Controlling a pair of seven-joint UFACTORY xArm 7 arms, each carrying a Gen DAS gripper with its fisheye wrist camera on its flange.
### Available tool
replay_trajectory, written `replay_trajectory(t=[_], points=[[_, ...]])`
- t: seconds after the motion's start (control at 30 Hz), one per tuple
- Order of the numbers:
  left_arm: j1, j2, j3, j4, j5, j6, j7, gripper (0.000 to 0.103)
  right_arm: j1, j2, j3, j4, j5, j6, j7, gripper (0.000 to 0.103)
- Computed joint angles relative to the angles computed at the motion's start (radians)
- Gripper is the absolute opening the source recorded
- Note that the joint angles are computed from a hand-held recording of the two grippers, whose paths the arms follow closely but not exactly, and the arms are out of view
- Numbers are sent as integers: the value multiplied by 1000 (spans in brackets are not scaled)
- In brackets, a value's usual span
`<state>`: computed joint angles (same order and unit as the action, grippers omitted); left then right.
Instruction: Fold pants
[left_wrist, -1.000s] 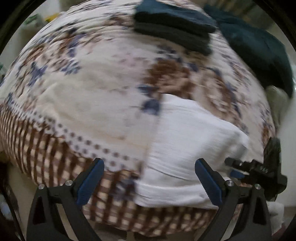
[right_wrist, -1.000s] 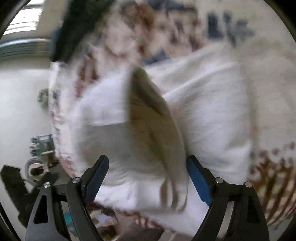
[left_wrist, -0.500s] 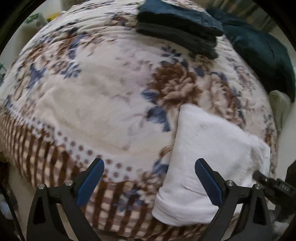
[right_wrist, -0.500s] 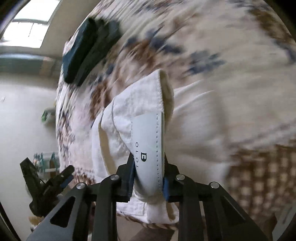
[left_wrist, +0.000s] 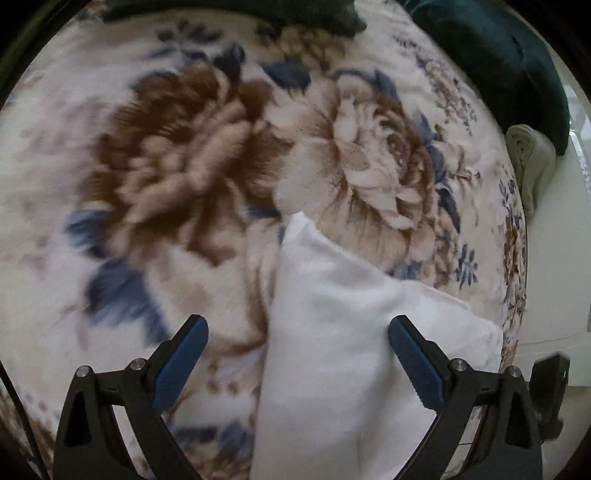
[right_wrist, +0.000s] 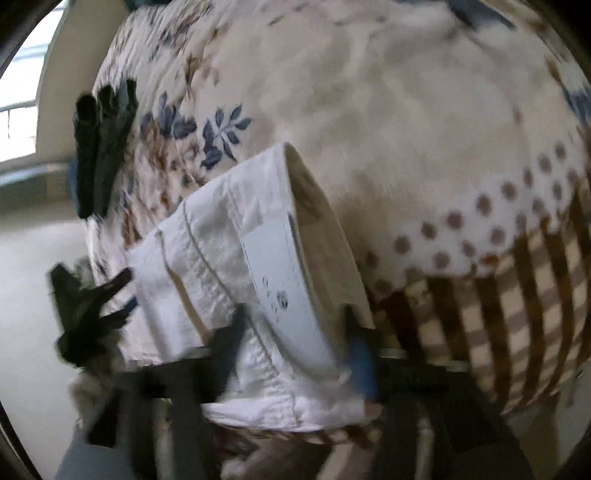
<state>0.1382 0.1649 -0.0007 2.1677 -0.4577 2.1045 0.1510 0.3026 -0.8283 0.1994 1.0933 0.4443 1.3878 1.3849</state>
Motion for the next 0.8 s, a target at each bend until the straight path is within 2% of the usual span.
replay_trajectory(t=[0.03,0.07,0.1,0.13,0.17,0.2,0.23,0.27,0.3,0.43,0.53,0.57,0.6,0.63,0.67,0.8], points=[[-2,2,-2,-9,-4,-3,-2,100,-4,-35,17,-32,18,-45,22,78],[-1,-2,-3,-29,-20,-14,3,96,2,-47,20,-49,34,-59,33,78],[4,-9,-2,-49,-43,-30,13,73,13,-50,21,-61,50,-58,45,78],[6,-14,-2,-65,-61,-42,22,59,26,-54,27,-81,71,-69,54,78],[7,-10,-1,-66,-72,-38,21,47,35,-56,30,-95,79,-81,53,78],[5,-9,0,-65,-66,-42,21,43,43,-51,35,-103,80,-86,47,76],[11,3,4,-50,-72,-33,13,41,51,-24,39,-79,49,-49,35,68],[17,9,6,-47,-80,-36,5,37,55,2,40,-51,21,-8,23,51],[27,18,10,-37,-85,-34,-1,36,60,15,35,-31,-12,34,37,40],[69,56,17,-5,-127,-32,-67,39,28,-2,27,-41,0,59,74,37],[121,95,9,70,-210,-10,-143,44,39,40,20,-3,15,74,48,42],[136,98,3,80,-226,-9,-148,50,35,47,21,10,19,73,54,50],[148,101,-2,94,-232,-2,-147,63,30,36,23,12,21,75,71,60],[154,103,-9,97,-232,2,-142,67,17,17,30,19,15,77,102,63],[158,100,-14,88,-236,3,-132,68,5,3,37,21,10,74,126,66],[123,98,-35,32,-205,0,-114,67,-3,-37,48,-21,18,11,157,66]])
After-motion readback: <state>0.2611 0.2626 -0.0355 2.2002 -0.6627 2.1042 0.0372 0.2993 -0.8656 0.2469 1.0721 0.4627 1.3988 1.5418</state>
